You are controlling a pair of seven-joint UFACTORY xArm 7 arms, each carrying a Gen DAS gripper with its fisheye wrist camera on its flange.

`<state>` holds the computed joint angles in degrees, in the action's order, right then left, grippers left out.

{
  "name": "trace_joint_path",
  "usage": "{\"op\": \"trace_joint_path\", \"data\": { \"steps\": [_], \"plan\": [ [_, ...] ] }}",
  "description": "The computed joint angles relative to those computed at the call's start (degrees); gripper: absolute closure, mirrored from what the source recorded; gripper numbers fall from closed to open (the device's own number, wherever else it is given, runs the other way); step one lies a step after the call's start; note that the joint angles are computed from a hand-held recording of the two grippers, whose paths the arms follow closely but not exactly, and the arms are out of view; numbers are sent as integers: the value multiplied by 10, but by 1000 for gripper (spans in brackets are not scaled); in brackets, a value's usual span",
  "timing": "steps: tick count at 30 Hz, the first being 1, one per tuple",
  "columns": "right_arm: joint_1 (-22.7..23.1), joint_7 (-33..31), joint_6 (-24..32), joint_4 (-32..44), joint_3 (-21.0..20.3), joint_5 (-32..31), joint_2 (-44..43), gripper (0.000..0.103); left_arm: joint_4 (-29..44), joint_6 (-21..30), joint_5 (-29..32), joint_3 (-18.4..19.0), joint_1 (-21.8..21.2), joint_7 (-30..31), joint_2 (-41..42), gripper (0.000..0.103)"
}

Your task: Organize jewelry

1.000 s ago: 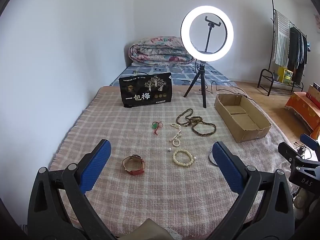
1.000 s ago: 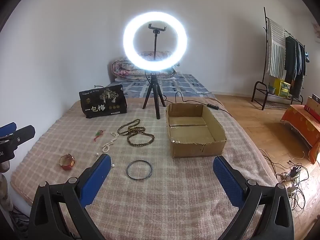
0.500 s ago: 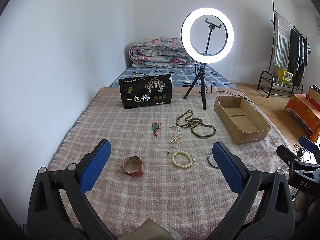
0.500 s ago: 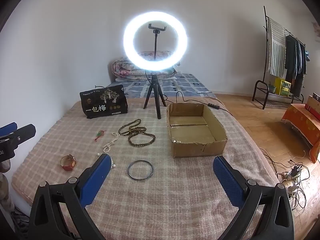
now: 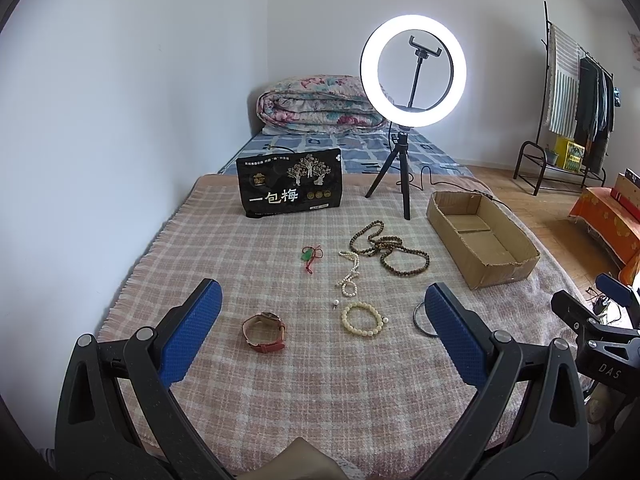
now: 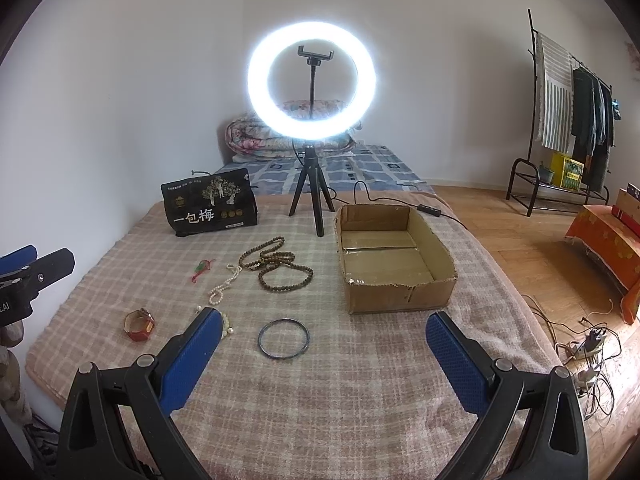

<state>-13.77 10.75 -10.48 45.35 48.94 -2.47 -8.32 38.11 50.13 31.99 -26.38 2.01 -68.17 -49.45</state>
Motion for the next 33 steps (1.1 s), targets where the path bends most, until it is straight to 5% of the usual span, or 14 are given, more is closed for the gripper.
{"op": "trace_joint_path", "data": {
  "steps": [33],
  "plan": [
    [14, 13, 6, 1, -15, -15, 5, 0, -2, -1, 1, 1, -1, -1, -1, 0]
  ]
}}
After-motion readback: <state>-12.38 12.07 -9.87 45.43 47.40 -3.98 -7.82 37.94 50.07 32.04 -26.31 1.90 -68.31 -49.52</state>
